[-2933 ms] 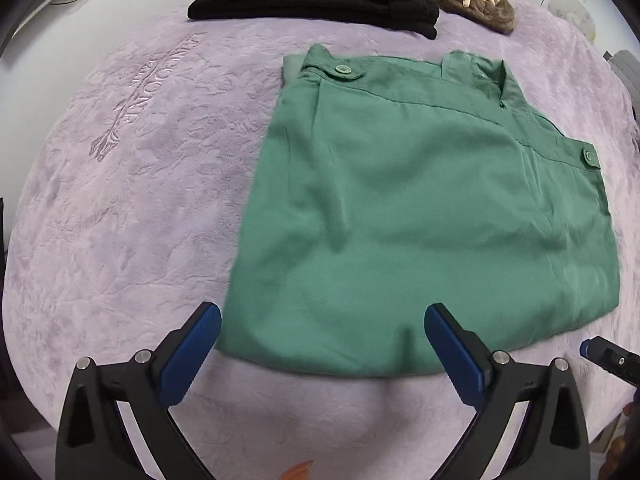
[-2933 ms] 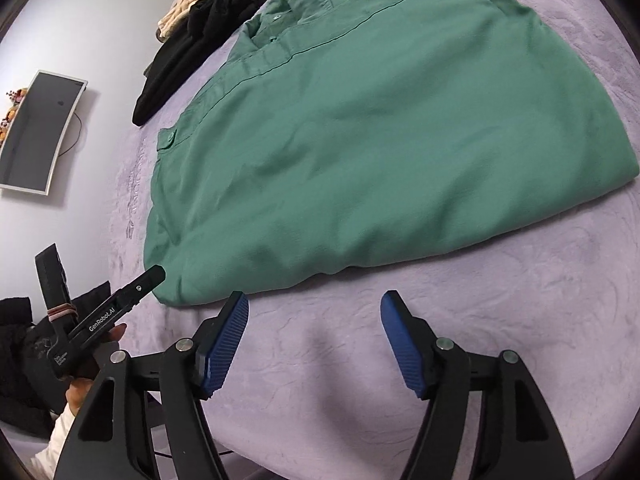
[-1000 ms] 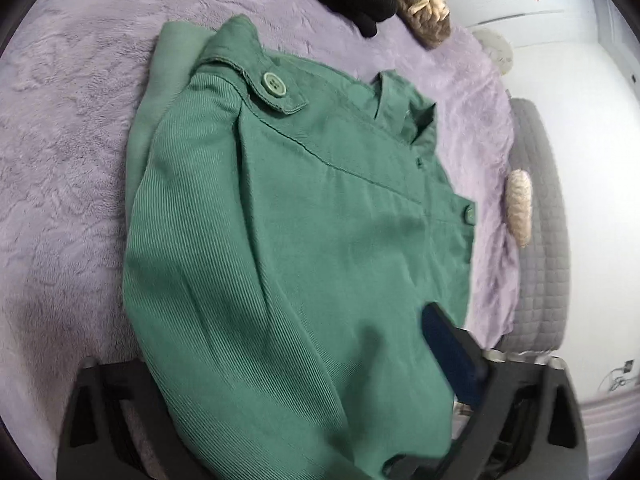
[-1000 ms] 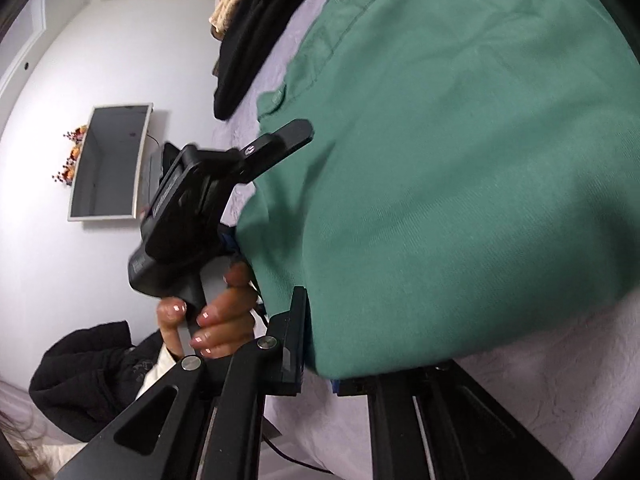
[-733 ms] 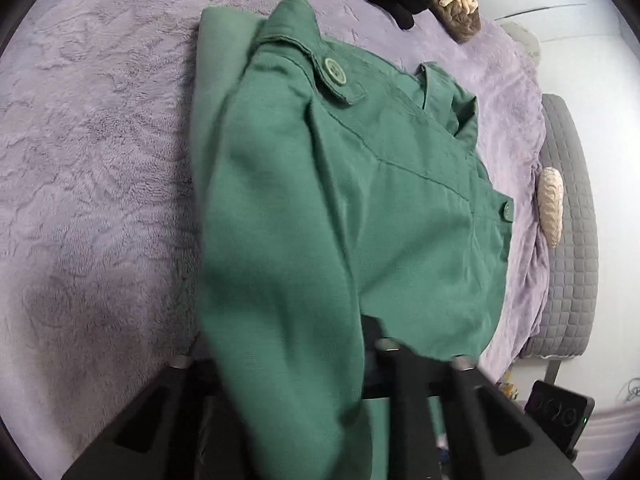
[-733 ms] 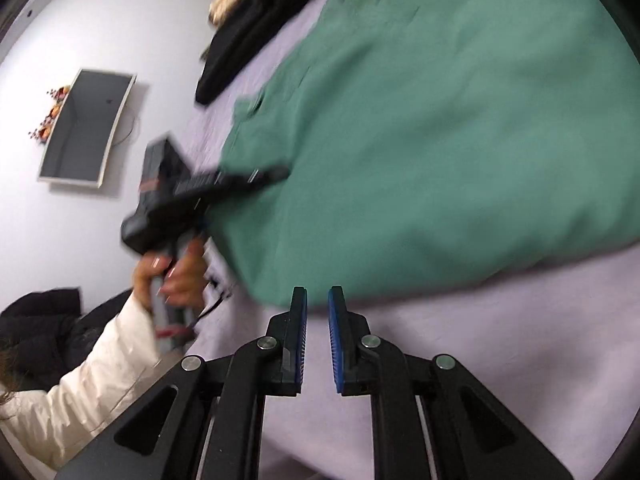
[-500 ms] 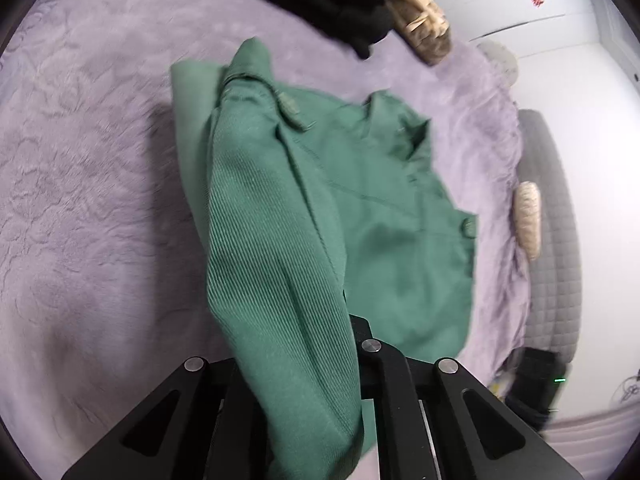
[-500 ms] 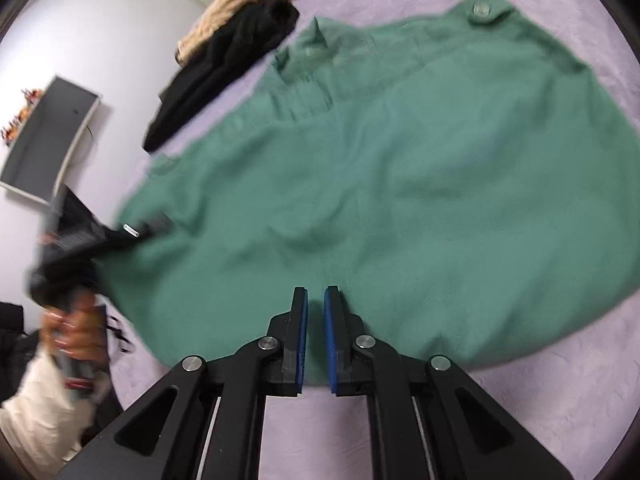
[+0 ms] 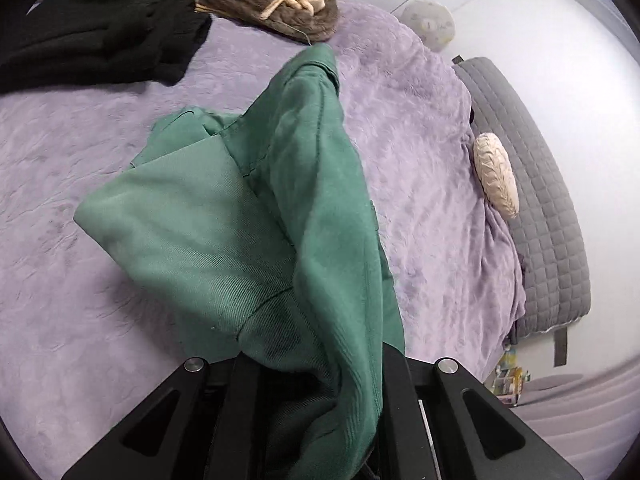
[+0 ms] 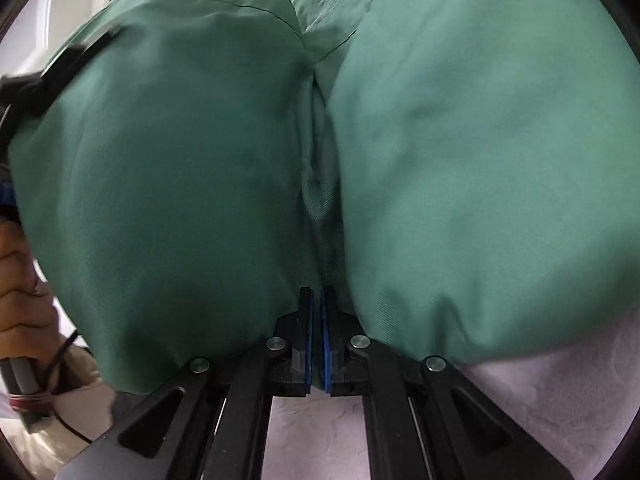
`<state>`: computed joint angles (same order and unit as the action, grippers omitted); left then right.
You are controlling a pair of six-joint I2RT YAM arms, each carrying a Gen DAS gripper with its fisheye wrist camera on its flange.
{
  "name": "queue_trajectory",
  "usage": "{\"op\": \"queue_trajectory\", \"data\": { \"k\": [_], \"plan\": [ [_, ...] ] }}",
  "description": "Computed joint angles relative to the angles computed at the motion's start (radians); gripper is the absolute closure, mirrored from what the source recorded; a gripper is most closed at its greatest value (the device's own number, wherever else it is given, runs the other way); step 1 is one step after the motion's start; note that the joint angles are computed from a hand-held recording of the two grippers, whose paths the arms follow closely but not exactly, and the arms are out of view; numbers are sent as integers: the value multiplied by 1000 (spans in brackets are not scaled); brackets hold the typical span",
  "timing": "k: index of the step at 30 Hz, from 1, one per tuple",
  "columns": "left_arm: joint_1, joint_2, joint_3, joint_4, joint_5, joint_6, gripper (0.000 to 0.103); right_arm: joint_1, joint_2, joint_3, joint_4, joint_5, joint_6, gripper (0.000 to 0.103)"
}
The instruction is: Fold small clothes
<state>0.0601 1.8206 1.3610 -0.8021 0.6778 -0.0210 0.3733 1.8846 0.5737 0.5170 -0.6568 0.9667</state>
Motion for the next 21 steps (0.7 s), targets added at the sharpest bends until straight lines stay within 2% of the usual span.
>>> {"op": "queue_trajectory", "data": {
  "k": [4,8,10,11,13,15,16,17,19,21],
  "plan": [
    [-251,42,71,87,-231,-142,92,-160,-1,-178,276,-139,116,98],
    [-451,174,162,137,-419,-209,92,-331,22,-291,367,-230,113,95],
    [-514,250,204,136,-466,-233,89,-418,39,-325,371,-271,79,95],
    [-540,289,222,137,-482,-242,80,-447,43,-333,365,-283,64,95],
    [-578,320,221,164,-516,-263,70,-509,60,-344,361,-312,35,95],
    [-604,304,178,207,-554,-267,57,-544,69,-347,360,-328,20,95],
    [-616,287,158,231,-547,-263,44,-561,65,-341,339,-336,3,95],
    [-630,280,154,244,-548,-263,40,-571,58,-334,315,-339,-14,95],
    [-665,267,163,257,-573,-247,40,-586,41,-323,259,-341,-48,95],
    [-679,256,181,253,-555,-219,40,-615,-15,-344,169,-352,-114,94]
  ]
}}
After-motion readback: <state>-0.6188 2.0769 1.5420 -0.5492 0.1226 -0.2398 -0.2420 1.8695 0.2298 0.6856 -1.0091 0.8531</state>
